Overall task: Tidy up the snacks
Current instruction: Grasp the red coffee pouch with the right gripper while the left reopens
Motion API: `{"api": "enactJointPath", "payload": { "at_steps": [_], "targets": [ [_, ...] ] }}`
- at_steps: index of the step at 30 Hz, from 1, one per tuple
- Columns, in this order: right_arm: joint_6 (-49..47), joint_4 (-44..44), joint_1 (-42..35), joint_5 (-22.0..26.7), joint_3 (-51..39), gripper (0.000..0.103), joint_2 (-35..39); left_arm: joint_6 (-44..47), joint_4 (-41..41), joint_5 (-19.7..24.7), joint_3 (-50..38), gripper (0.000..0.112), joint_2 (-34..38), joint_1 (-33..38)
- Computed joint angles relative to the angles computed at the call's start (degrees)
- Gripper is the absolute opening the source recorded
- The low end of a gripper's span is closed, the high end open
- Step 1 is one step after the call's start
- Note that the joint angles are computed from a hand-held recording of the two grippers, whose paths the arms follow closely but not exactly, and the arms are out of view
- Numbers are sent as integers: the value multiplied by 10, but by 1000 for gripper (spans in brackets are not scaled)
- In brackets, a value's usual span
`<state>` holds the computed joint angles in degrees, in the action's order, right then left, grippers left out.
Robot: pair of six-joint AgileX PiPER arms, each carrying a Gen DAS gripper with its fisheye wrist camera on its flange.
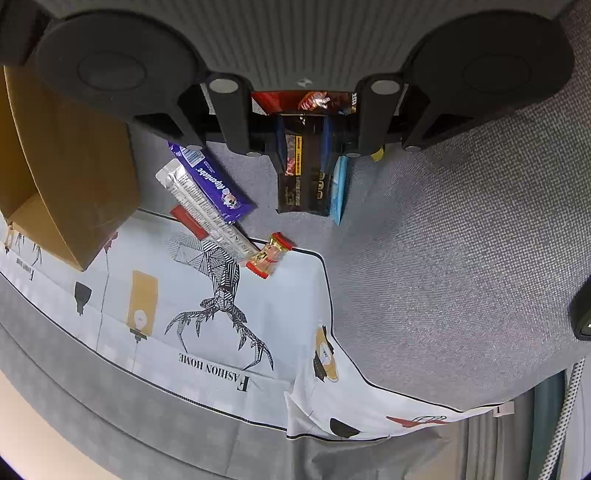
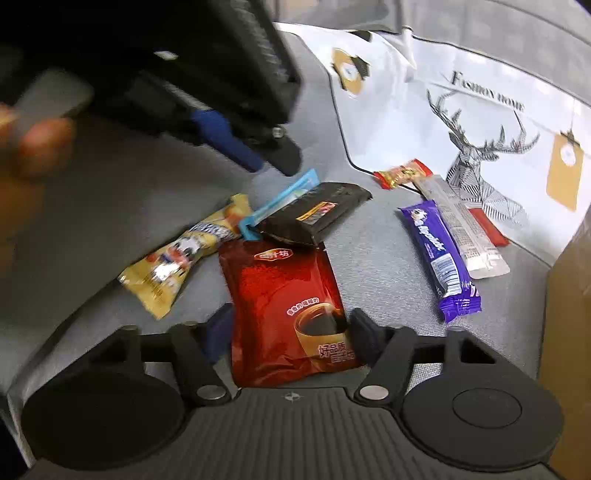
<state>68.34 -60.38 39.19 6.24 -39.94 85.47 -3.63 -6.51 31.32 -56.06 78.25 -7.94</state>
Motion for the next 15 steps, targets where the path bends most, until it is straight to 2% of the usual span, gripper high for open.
{"api": "enactJointPath", "payload": {
  "at_steps": [4,7,11,15],
  "targets": [
    [-61,53,23,26,15,53,-29,-1,3,5,4,21,-7,-1],
    [-163,164,47,75,11,51,-53,0,-1,7,10,21,-15,-1],
    [-250,327,84,216,-18,51,-106,16,-23,14,13,21,-21,0],
    [-276,453,78,317,-24,51,-175,93,-125,50,4,21,-4,18]
  ]
}}
